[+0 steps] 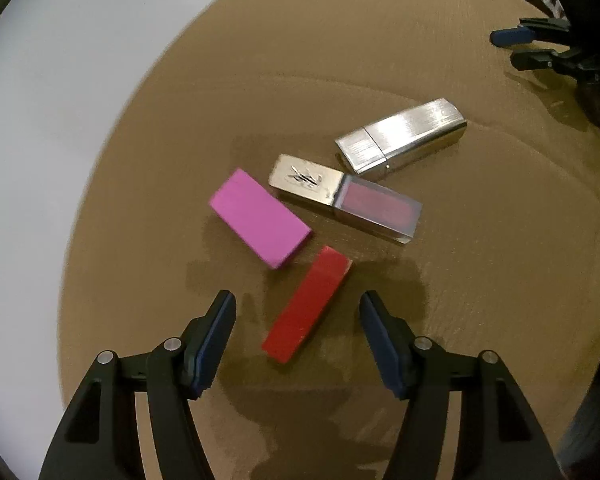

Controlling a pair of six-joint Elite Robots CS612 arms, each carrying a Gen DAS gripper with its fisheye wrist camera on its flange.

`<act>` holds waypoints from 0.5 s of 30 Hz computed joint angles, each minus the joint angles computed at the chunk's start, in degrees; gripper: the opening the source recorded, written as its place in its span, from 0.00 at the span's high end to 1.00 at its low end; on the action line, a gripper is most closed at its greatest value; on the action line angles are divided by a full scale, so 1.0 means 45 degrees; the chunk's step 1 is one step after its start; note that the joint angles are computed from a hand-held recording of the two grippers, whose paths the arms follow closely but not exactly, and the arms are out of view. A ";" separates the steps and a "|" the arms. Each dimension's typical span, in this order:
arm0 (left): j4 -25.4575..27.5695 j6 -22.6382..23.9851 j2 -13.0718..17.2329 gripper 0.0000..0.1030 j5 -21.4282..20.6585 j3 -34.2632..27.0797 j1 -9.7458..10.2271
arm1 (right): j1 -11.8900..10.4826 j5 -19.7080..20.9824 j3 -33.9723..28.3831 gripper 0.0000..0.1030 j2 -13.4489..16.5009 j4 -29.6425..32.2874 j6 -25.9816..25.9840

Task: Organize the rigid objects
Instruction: 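Reach to and grasp the red rectangular block with the left tool, then place the red block into the gold tin and open the left tool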

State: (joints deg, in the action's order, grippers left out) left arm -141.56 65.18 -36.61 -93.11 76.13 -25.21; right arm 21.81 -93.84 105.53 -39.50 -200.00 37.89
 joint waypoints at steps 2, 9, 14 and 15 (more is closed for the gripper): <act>0.0546 0.0115 0.0093 0.73 -0.0047 -0.0222 0.0012 | -0.0010 0.0025 0.0008 0.47 0.0004 -0.0035 0.0048; 0.2071 -0.2319 0.0060 0.88 -0.0734 -0.0791 0.0159 | -0.0075 0.0178 0.0046 0.47 0.0056 -0.0266 0.0232; -0.0477 -0.5668 -0.0981 0.88 -0.1363 0.0961 0.0354 | -0.0071 0.0172 0.0067 0.47 0.0045 -0.0280 0.0250; -0.1096 -0.6251 -0.1286 0.88 -0.1511 0.1483 0.0361 | -0.0067 0.0154 0.0068 0.47 0.0042 -0.0268 0.0254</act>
